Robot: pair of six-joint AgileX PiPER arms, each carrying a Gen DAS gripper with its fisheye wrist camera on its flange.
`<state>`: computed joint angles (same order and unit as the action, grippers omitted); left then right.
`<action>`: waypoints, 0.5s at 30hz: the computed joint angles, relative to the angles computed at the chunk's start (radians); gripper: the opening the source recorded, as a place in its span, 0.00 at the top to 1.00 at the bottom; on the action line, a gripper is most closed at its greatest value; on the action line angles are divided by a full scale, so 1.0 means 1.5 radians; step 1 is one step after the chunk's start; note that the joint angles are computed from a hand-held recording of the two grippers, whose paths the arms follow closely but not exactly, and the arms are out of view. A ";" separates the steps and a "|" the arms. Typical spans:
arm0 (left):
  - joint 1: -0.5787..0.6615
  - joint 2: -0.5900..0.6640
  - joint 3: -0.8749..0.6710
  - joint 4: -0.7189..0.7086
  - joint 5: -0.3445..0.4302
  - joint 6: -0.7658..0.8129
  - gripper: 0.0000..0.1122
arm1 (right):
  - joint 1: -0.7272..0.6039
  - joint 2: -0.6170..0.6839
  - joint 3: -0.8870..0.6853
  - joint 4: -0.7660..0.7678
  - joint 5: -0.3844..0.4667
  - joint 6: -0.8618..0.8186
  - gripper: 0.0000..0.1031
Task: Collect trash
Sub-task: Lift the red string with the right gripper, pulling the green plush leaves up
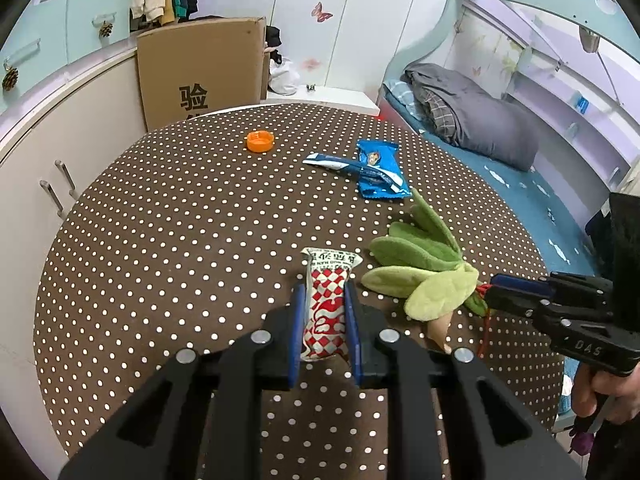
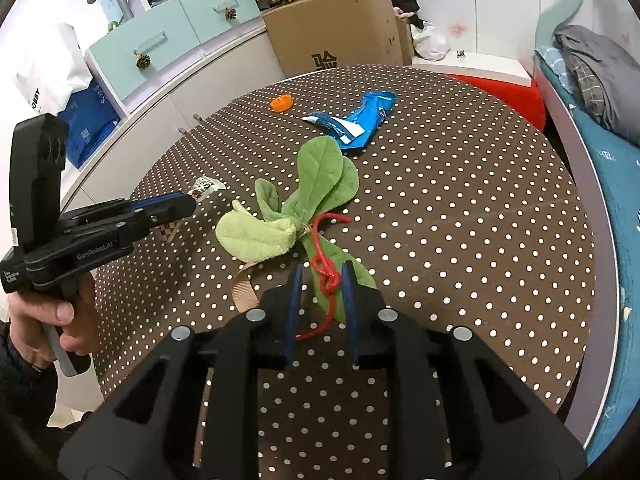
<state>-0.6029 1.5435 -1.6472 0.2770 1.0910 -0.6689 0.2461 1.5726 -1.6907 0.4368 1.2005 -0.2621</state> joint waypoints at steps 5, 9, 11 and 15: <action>-0.008 0.004 -0.001 0.004 0.000 -0.003 0.83 | -0.001 0.018 -0.006 0.008 -0.002 -0.017 0.81; -0.008 0.002 -0.005 0.005 0.001 -0.006 0.84 | 0.001 0.003 0.007 0.012 -0.022 -0.026 0.94; -0.010 -0.003 -0.017 0.009 0.006 -0.008 0.84 | -0.035 -0.014 0.010 0.071 -0.023 -0.043 0.94; -0.022 0.007 -0.069 0.019 0.021 -0.002 0.84 | -0.109 -0.019 -0.027 0.171 0.008 -0.067 0.94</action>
